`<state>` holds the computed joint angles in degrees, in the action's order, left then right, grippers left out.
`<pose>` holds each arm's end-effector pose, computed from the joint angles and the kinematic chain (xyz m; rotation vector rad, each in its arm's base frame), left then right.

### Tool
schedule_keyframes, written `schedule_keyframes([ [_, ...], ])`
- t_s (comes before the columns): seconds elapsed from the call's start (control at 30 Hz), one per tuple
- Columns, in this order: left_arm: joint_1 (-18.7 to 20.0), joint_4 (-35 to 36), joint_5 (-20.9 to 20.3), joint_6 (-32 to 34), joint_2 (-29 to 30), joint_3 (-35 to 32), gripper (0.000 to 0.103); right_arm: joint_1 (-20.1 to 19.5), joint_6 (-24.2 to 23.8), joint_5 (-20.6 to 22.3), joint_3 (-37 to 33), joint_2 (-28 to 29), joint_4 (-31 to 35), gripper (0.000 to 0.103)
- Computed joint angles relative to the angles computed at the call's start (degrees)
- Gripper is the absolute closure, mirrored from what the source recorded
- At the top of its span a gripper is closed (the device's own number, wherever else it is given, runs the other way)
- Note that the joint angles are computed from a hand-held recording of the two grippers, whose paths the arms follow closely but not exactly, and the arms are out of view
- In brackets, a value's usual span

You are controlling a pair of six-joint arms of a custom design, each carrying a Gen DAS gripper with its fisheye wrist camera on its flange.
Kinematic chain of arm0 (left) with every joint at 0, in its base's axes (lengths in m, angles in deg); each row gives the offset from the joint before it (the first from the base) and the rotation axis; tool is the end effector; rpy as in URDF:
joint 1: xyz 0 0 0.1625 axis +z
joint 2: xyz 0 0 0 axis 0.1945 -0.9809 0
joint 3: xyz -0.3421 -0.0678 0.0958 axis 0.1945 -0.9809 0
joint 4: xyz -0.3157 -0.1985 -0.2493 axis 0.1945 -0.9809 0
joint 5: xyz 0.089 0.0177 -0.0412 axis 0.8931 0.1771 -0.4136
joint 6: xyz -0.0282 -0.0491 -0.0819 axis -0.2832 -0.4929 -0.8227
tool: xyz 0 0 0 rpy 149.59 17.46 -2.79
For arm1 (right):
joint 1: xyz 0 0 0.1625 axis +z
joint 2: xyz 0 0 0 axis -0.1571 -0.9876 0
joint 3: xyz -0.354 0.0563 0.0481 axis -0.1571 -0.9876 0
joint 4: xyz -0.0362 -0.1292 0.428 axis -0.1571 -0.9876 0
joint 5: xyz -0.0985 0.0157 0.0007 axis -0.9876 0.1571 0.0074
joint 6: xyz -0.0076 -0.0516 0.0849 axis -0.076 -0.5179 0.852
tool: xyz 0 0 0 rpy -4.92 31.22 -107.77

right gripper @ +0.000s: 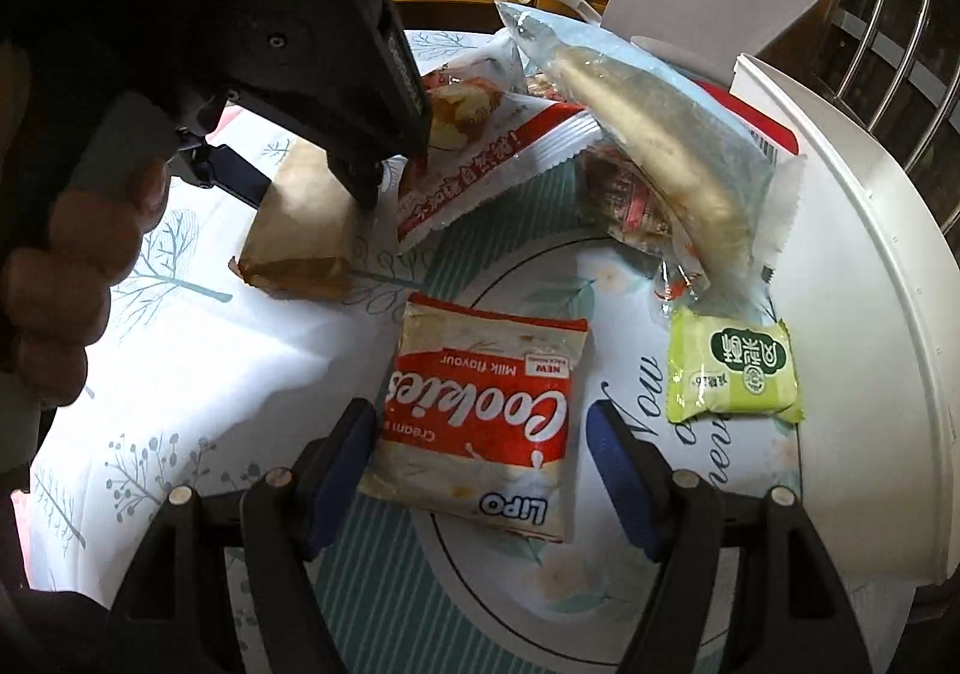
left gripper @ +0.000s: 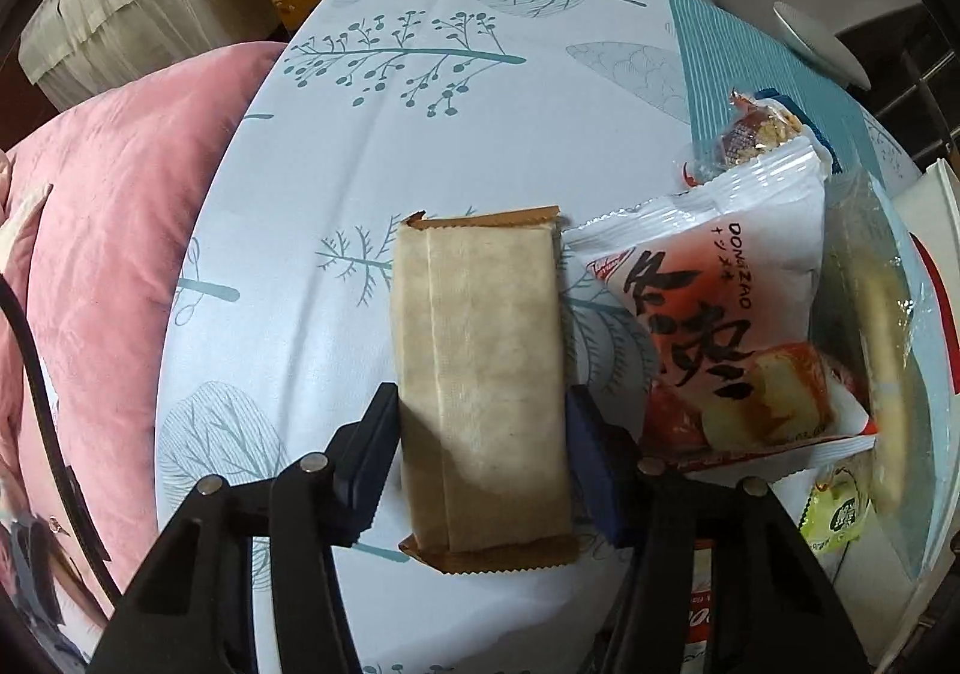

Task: Organize snacks
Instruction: 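Close left tool on the brown biscuit while right tool grips the Cookies packet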

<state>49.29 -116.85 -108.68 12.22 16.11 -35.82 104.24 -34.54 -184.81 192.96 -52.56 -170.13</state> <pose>-0.2379 -0.8365 -0.0574 -0.5111 2.2722 -0.4422 0.1253 -0.5582 0.1174 0.7493 -2.2483 0.3604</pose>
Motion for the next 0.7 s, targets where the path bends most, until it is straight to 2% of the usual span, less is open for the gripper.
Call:
schedule_keyframes([
  [0.03,-0.13,-0.60,0.01,-0.21,-0.86,1.54,0.050,-0.06,0.02,0.35,0.11,-0.26,0.66,0.032],
  [0.1,-0.17,0.10,-0.53,-0.75,-0.90,1.42,0.050,-0.17,-0.44,1.38,-0.01,-0.72,2.34,0.043],
  [0.17,0.30,-0.21,-1.15,-0.49,-1.83,2.63,0.050,-0.14,-1.28,1.30,-0.09,-0.76,2.76,0.046],
  [0.3,0.08,-5.76,-2.93,-2.40,-10.32,17.13,0.050,-0.10,0.62,1.05,0.30,-1.58,5.18,0.048],
  [0.7,-2.36,-16.30,-6.37,-3.71,-24.98,41.70,0.050,1.40,9.26,-1.78,2.61,-6.47,15.17,0.056],
])
